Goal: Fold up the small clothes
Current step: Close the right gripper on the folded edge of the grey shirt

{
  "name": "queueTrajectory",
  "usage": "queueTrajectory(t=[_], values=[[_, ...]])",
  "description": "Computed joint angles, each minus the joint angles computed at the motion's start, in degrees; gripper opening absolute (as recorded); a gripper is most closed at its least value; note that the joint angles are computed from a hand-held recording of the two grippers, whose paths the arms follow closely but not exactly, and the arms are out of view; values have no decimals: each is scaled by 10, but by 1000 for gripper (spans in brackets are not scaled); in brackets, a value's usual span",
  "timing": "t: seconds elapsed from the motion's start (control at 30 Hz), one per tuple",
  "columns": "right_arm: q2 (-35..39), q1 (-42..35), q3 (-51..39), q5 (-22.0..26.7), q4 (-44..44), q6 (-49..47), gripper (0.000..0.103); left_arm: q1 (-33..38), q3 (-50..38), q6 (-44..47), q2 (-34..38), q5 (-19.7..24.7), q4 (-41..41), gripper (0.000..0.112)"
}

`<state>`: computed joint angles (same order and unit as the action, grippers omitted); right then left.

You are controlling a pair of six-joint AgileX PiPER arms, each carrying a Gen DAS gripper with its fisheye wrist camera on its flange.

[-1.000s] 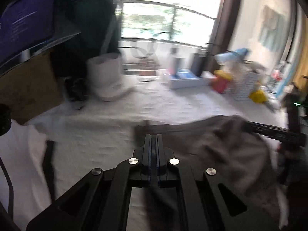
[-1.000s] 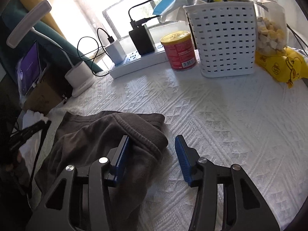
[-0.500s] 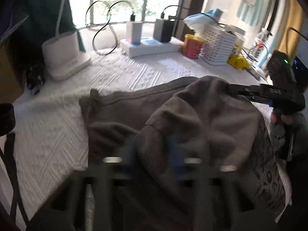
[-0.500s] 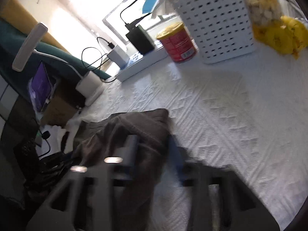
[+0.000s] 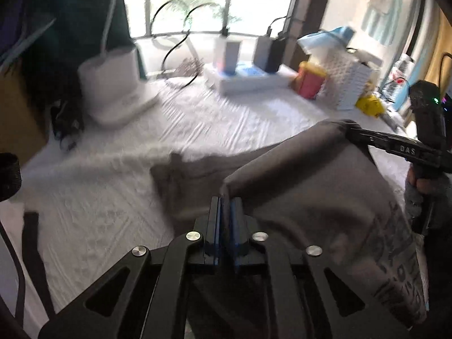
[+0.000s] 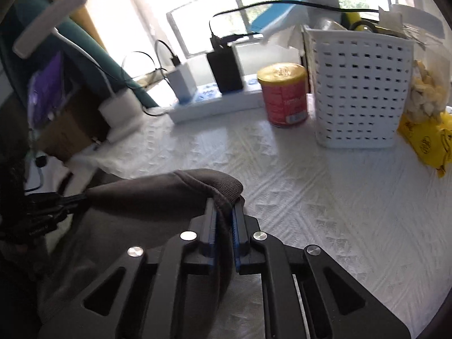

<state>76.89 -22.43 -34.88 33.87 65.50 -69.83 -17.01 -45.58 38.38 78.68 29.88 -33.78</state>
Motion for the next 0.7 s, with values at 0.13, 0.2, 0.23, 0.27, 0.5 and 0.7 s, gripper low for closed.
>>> queueTrajectory(t=[0.13,0.2,0.23,0.27,0.5,0.7], values=[[-20,10,6,-28,-46,48,19,24,14,-3,-28,20,-4,22],[-43,14,14,-38,-64,68,21,38,26,4,-54,28,-12,27],[-58,15,20,-41,-74,77,21,42,29,4,-64,32,-12,27],[-71,15,25,-43,-84,87,21,47,34,7,-74,36,-13,27],[-171,0,57,-14,-159,166,22,81,72,12,-158,77,-8,27],[-263,-6,89,30,-219,234,23,131,114,37,-232,132,-21,27]])
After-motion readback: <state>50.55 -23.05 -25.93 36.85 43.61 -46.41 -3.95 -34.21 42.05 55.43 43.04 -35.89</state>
